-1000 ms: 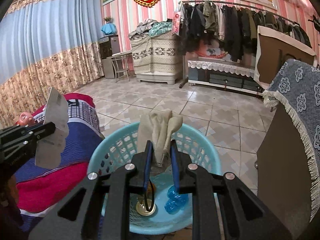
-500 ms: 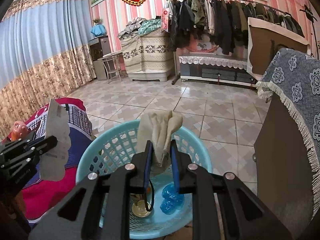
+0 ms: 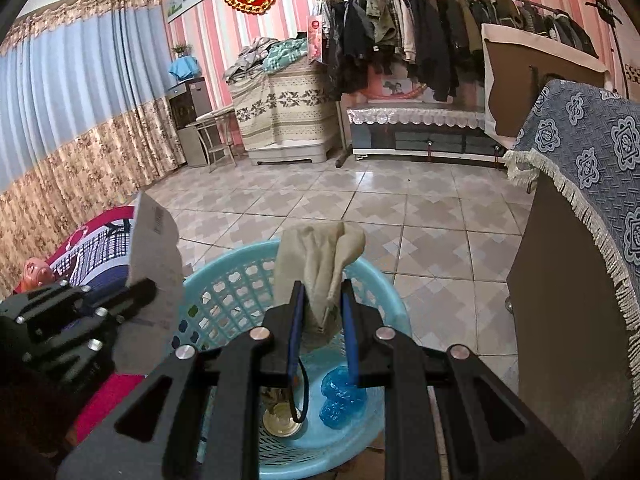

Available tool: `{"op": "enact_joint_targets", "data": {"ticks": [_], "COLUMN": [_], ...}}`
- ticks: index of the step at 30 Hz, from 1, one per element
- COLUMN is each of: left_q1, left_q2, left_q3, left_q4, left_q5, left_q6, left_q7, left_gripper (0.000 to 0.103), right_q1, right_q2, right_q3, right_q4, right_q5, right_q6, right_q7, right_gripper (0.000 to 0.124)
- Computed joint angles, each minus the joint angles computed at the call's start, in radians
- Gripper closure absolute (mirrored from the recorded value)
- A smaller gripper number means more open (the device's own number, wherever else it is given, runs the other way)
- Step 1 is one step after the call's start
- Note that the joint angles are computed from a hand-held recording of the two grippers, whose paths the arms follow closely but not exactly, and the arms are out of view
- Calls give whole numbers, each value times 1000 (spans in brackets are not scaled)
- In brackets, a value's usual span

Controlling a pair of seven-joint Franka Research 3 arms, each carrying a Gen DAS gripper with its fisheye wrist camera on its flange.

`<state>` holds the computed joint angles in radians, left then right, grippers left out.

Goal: Collect trash
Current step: 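Open the left tool over the basket, then open the right tool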

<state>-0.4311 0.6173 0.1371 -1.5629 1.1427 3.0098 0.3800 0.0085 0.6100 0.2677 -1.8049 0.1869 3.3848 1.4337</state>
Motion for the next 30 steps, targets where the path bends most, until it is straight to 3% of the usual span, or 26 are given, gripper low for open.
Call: {"op": "enact_joint_targets", "data": {"ticks": [3,5,6,7,11,13,15,21,27,30], "left_q1": [61,54,48,36,2,-47,-78,-86,-27,-9], "left_q2": [19,22,21,16,-20,-47,-75,-172,-233,-247], "left_q3": [-87,-83,-76,-59,1,66,105,130,90,60], "left_q4": [7,6,5,-1,-43,-69,-95,-195,-266,-285], "left_q5": [-121,-159,-170,-167,-132,-38,56,237,311,339], "left_q6": [-40,-62,-72,-72,-71,-96,-135,-243,-265,-311], "left_q7": [145,176,183,171,62,-71,-193,-450,-627,-656], "left_gripper": [95,84,73,65,49,31,23,13,9,6], "right_q1": [-5,-10,-11,-10,-1,12,32,103,155,129], "right_q2": [-1,0,0,0,1,5,8,18,31,33], "right_q3": [4,8,8,8,0,-9,-25,-75,-106,-66], "right_q4": [-4,-4,-4,-5,-2,8,15,37,63,63], "right_q5": [2,-1,-2,-3,-2,3,11,45,73,72], "right_q6": [2,-1,-1,-2,-6,-19,-29,-50,-77,-70], "right_q7": [5,7,7,7,4,2,-5,-25,-49,-67], "right_gripper": [105,105,105,105,105,105,105,104,100,79]}}
